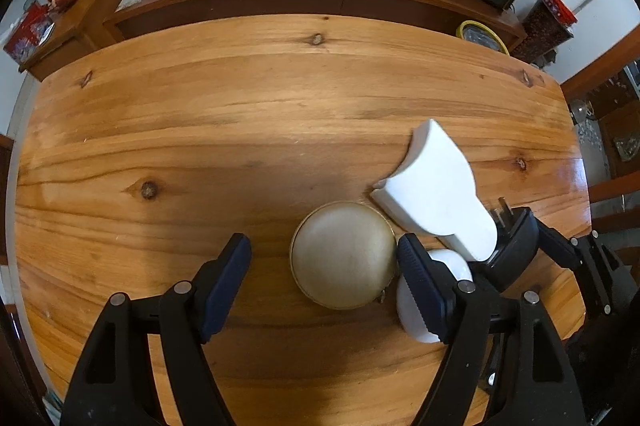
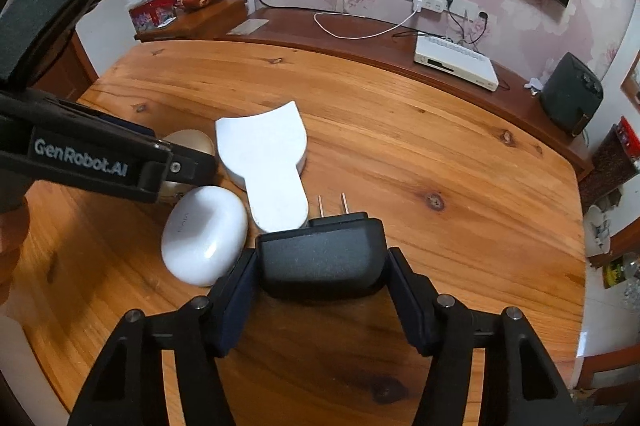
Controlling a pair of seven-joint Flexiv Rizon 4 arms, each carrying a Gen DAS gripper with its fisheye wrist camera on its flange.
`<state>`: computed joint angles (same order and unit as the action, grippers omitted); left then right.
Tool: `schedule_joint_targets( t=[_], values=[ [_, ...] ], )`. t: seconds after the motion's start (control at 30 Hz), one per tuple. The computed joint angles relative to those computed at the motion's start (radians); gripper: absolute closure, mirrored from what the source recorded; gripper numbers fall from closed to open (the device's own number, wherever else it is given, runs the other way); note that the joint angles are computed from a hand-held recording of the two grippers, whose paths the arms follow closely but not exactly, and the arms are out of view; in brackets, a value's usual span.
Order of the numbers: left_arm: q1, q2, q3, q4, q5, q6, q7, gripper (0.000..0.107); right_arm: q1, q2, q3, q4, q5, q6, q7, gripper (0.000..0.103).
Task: Organize rigid objects
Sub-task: 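Reach the left tool toward the gold compact while the right tool grasps the black plug adapter, then close the left tool on the gold round compact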
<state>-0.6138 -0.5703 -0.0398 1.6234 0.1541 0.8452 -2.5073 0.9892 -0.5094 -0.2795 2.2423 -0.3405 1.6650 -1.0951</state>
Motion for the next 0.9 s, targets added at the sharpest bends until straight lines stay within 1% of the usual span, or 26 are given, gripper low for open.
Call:
schedule_joint_targets(
  t=[0.07, 0.23, 0.4, 0.6, 0.63, 0.7, 0.73, 0.77, 0.9],
  values=[
    [0.004, 0.007, -0.003, 0.015, -0.006, 0.011, -0.003, 0.027, 0.039, -0.003, -0.042, 0.009, 0.005, 0.012, 0.006, 0.04],
    [-0.004, 0.0, -0.007, -0.004, 0.008, -0.018, 0.03, 0.027, 0.058, -0.004, -0.061, 0.016, 0.033, 0.019, -0.001, 0.04],
    [-0.016, -0.015, 0.004, -0.031, 0.023, -0.035, 0.028, 0.026, 0.047, -0.004, -0.048, 0.007, 0.036, 0.004, -0.009, 0.04],
    [-0.059, -0.036, 0.025, -0.089, 0.096, -0.112, 0.017, 0.026, 0.004, -0.004, -0.006, -0.003, 0.032, 0.004, 0.003, 0.039],
    [-0.061, -0.036, 0.026, -0.09, 0.102, -0.112, 0.011, 0.026, 0.002, -0.006, -0.003, -0.003, 0.033, 0.009, 0.006, 0.039],
    [-0.066, -0.034, 0.03, -0.088, 0.115, -0.11, -0.007, 0.029, 0.001, -0.01, -0.002, -0.002, 0.039, 0.019, 0.008, 0.039],
    [-0.067, -0.029, 0.032, -0.082, 0.123, -0.101, -0.015, 0.037, 0.0, -0.011, -0.001, -0.002, 0.043, 0.023, 0.007, 0.039],
    [-0.068, -0.026, 0.033, -0.08, 0.133, -0.095, -0.018, 0.048, 0.006, -0.013, -0.007, -0.001, 0.047, 0.028, 0.007, 0.04],
    [-0.062, -0.011, 0.029, -0.061, 0.141, -0.083, -0.024, 0.048, 0.065, -0.02, -0.06, 0.01, 0.075, 0.043, 0.0, 0.04]
  ],
)
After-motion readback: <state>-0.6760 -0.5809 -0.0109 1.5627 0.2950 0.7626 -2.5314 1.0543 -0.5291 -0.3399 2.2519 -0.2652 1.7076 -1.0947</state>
